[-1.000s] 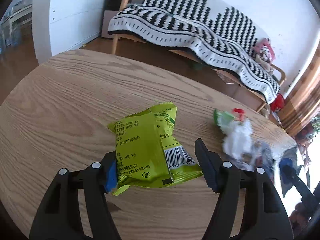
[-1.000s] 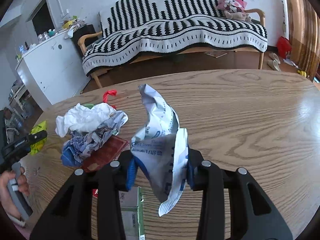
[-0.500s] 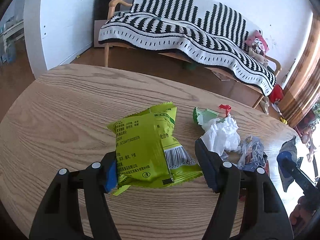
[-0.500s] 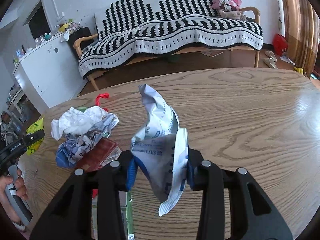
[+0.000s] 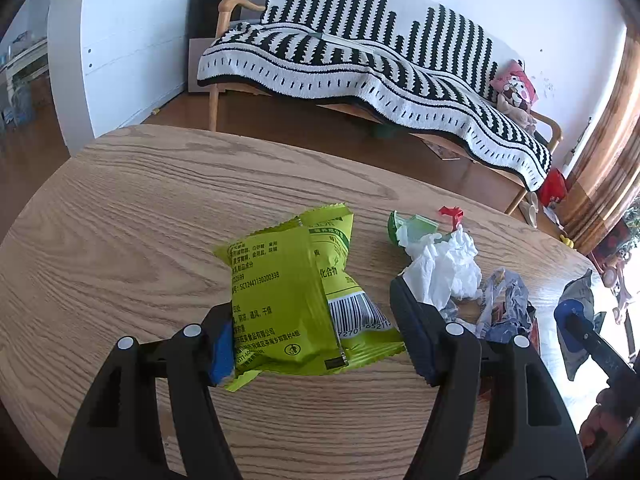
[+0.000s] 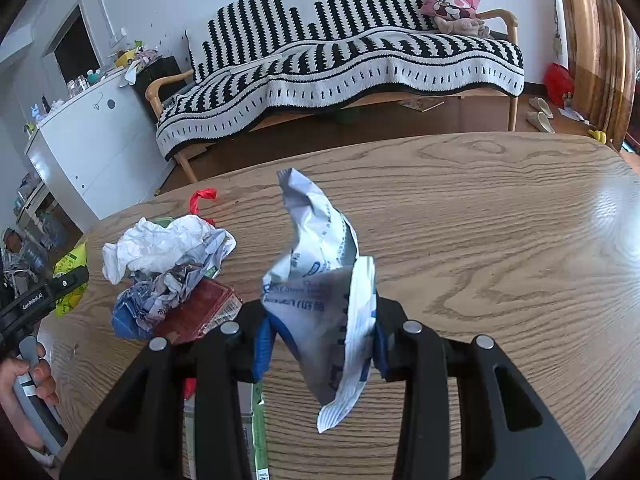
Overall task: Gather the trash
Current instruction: 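Carry both items over the black bin and open both tools to drop them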
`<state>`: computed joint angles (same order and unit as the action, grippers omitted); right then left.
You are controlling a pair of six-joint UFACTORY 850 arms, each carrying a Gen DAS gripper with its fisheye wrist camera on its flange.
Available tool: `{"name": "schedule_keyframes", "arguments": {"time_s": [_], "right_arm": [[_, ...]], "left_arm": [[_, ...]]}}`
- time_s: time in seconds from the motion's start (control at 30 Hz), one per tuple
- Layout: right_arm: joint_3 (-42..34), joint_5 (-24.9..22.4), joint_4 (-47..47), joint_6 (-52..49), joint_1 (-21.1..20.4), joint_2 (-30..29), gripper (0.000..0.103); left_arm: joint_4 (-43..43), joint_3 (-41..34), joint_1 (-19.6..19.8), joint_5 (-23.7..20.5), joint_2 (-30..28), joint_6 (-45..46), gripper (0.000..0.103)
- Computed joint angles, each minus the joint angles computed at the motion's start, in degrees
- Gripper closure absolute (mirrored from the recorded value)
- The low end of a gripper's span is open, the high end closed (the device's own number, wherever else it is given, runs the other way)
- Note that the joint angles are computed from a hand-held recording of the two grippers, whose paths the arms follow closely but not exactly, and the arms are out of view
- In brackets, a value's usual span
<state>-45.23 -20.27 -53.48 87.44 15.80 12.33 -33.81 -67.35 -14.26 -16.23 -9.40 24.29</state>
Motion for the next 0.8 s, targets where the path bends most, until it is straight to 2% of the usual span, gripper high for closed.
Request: {"name": "schedule_keyframes", "arguments": {"time_s": [0.43,0.57,0.7,0.8], "right_arm": [[-0.1,0.2,1.6,-1.7,-0.4,-0.2,0.064],[-1.1,-0.6,0.1,-0.3,0.1,0.5,0.064],[-0.7,-1.6,-4.2,5.5,1.9,4.9,0.064],[1.5,-5.6,-9.4,12.8,4.8,12.4,0.064]], "left_arm": [[-0.8,0.1,-0.3,-0.5,-0.2,1.6,0.036],[-4.1,0.4,-0.5,-1.2,0.6,5.0,0.036],[-7.3,2.5,-2.5,1.5,4.2,9.8,0.036],[-17.8,4.6,-3.6,0.0,7.8,19.6,0.036]]}}
